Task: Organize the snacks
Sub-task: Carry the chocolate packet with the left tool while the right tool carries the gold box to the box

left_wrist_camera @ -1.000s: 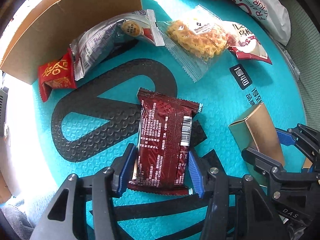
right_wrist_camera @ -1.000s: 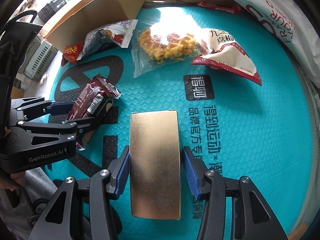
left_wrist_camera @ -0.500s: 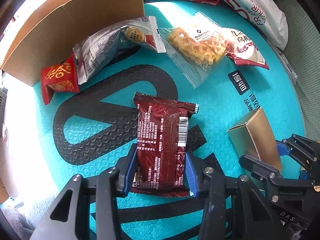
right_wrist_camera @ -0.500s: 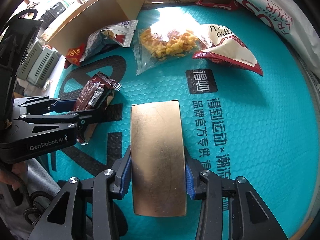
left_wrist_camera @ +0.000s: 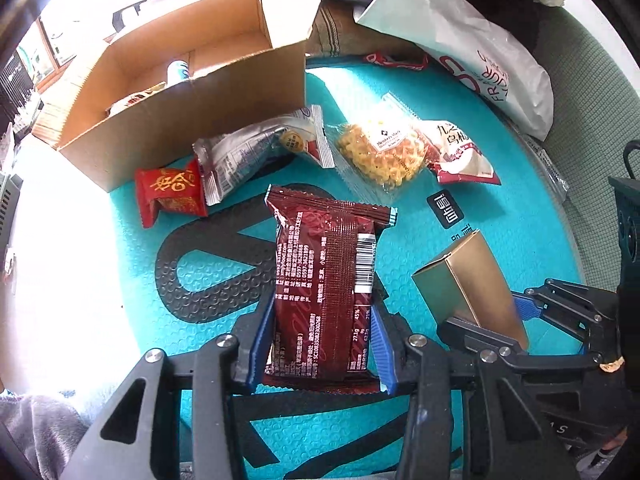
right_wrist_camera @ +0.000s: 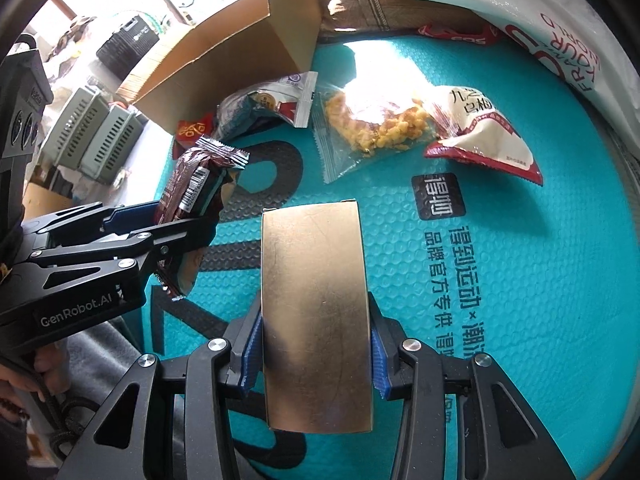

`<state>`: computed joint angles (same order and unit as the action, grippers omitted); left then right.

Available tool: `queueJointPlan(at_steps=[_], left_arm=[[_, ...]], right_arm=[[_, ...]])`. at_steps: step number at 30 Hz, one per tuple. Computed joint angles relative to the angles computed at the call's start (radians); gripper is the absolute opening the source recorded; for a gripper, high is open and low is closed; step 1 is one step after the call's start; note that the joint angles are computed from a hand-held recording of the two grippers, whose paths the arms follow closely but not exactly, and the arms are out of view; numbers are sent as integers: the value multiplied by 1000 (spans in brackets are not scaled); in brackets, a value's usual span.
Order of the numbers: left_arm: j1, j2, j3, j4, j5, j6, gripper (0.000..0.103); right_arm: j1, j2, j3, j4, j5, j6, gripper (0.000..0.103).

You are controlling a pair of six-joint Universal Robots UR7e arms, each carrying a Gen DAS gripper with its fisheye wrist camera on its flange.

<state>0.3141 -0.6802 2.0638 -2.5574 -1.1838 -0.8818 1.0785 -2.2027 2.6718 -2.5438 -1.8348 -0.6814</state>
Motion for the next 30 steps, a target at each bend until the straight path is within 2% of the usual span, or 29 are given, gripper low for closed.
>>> queueJointPlan(at_steps=[6,13,16,22,30], left_arm=[[-13,-70,15,21,55,-40,42],[-21,-165,21,69,161,-53,42],[-19,-199,18,83,208,-52,42],[11,-257,12,61,247,-33,42],[62,-248,-40,14,334,44,42]], right_arm=[[115,43,-29,11,-16,57,43],[300,162,-88,-22,-48,128,43],[358,214,-123,-46,-40,143,43],[456,325,-198,-95,-31,154,43],[542,459,-305,-165,-39,146,43]])
